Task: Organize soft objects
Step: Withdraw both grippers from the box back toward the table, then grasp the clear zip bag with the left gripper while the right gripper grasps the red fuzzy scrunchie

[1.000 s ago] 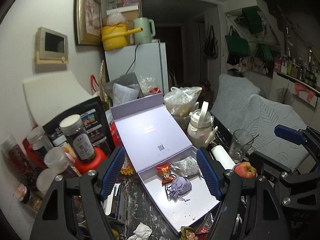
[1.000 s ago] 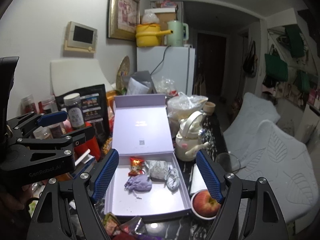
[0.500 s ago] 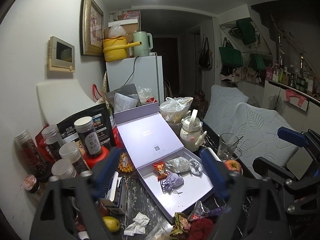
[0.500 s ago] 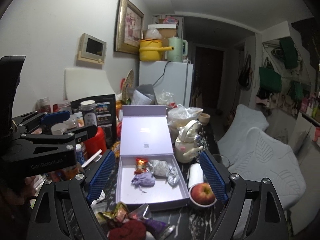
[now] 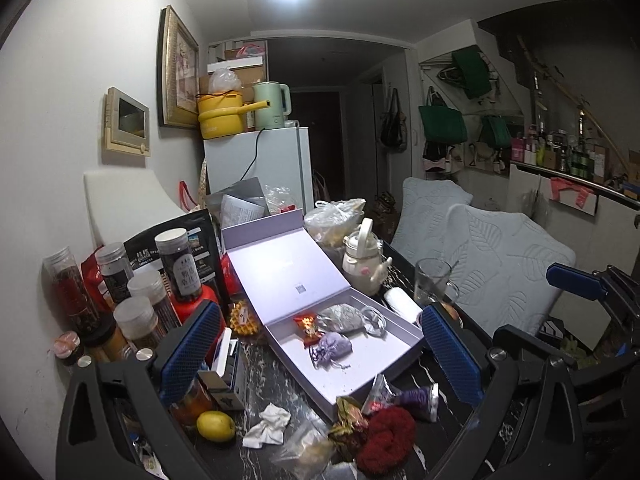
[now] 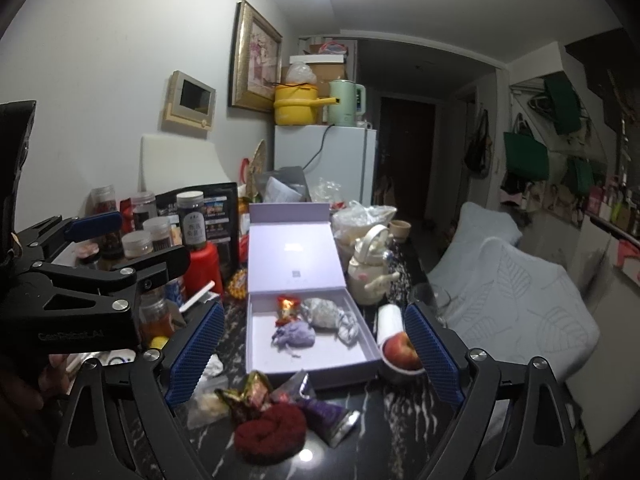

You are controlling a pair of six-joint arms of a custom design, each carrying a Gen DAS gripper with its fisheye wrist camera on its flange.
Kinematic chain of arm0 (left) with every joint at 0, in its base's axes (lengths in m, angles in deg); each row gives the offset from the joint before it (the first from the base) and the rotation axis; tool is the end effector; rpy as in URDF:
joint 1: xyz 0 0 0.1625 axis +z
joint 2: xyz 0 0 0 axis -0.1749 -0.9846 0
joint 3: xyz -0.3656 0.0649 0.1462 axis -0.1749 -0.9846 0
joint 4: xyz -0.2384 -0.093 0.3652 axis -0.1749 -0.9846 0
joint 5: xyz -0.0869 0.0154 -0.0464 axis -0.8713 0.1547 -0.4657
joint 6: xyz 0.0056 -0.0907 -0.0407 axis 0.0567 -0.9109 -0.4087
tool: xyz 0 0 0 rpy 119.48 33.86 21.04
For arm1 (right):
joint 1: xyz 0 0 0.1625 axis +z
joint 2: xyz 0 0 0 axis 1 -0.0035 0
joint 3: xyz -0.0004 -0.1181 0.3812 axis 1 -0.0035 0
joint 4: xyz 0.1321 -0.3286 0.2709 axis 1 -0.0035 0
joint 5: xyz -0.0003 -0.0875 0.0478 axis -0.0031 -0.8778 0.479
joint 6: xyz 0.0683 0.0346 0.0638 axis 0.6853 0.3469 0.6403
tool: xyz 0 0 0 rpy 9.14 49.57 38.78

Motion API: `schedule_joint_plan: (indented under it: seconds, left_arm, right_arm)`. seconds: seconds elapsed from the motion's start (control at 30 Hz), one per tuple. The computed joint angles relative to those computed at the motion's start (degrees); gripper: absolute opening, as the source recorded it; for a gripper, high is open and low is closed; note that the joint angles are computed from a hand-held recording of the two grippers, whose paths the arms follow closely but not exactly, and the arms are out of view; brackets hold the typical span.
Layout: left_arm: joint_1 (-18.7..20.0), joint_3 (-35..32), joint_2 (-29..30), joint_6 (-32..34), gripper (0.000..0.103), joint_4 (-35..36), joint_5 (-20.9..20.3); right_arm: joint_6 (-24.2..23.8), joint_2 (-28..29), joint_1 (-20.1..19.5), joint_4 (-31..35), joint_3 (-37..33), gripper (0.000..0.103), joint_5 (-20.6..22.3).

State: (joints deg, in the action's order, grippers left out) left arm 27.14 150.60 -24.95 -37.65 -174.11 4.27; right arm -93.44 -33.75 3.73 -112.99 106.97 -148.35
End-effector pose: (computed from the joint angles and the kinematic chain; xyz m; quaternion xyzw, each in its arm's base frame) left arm -0.4613 -0.3768 0.0599 0.3049 0.7691 -0.4861 0.2814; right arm 0.1358 -0.3603 0.3658 0.3013 -0.7679 0.4884 0.2848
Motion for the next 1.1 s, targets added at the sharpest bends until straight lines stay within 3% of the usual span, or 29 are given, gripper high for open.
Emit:
schedule_joint_plan:
  seconds: [0.53, 0.83, 1.1]
  left_arm:
    - [-1.7, 7.0, -1.7, -5.2, 0.102, 1.5, -4.9]
    - [-0.8, 9.3, -2.4, -9.8, 0.102, 5.0, -8.5]
    - [1.2, 11.6, -1.5, -10.7, 0.102, 2.6, -12.6]
  right_arm:
    - [1.3, -7.4, -5.6, 0.6, 8.1, 0.093, 1.8]
    - [2.2, -8.3, -10.2, 2.0, 10.3, 0.093, 3.9]
    - [1.8, -7.2, -14.4, 2.5, 11.7, 0.093, 7.5]
